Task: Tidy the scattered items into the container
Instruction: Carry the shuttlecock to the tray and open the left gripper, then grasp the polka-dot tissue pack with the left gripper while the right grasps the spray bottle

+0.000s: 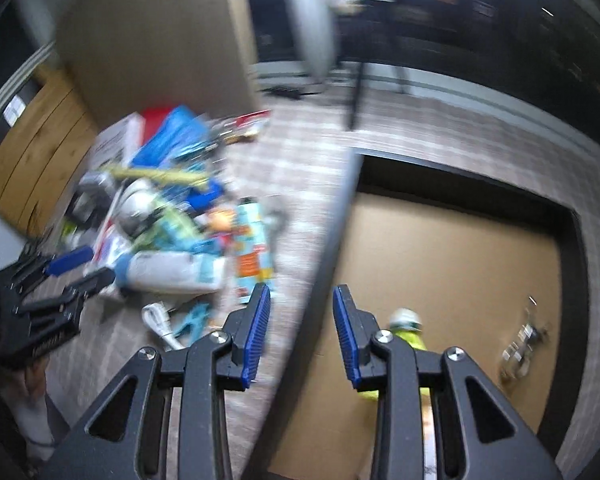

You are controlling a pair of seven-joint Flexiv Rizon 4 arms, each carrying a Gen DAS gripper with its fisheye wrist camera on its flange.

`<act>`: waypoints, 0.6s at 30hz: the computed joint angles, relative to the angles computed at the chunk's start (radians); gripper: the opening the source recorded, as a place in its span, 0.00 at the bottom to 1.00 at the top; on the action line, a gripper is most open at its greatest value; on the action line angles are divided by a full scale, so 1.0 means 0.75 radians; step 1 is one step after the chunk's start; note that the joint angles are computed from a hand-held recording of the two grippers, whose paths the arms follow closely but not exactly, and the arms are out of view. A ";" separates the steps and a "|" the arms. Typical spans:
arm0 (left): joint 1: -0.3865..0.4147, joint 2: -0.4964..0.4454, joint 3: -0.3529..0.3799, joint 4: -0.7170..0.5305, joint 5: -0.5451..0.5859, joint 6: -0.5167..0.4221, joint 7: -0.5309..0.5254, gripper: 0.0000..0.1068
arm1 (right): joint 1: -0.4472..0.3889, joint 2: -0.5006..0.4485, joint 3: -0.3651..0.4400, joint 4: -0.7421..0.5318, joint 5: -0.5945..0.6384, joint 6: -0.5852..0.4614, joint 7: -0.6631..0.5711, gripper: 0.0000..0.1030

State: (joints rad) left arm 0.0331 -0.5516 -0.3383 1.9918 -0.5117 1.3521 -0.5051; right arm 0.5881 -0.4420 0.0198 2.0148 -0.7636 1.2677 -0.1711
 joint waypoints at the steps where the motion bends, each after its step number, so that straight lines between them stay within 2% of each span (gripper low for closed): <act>1: 0.001 -0.002 0.017 -0.002 0.001 -0.009 -0.014 0.42 | -0.011 -0.028 0.028 -0.040 0.019 -0.008 -0.063 0.31; 5: 0.014 -0.011 0.040 -0.008 -0.012 -0.036 -0.050 0.42 | -0.036 -0.140 0.128 -0.194 0.141 -0.026 -0.330 0.31; 9: 0.017 -0.019 0.052 -0.006 -0.017 -0.046 -0.071 0.42 | -0.045 -0.261 0.230 -0.372 0.268 -0.106 -0.636 0.31; 10: 0.014 -0.021 0.058 -0.006 -0.014 -0.049 -0.078 0.42 | -0.044 -0.290 0.250 -0.416 0.291 -0.132 -0.711 0.33; 14: 0.003 -0.038 0.079 -0.021 -0.003 -0.060 -0.105 0.42 | -0.037 -0.390 0.300 -0.565 0.367 -0.225 -0.965 0.51; 18: 0.003 -0.055 0.083 -0.043 0.007 -0.084 -0.125 0.44 | -0.043 -0.465 0.346 -0.689 0.453 -0.319 -1.193 0.54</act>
State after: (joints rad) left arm 0.0351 -0.5925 -0.2758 1.9593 -0.5061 1.2889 -0.5990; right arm 0.5557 -0.7904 0.2794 1.4981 -0.4235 1.0282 -1.0658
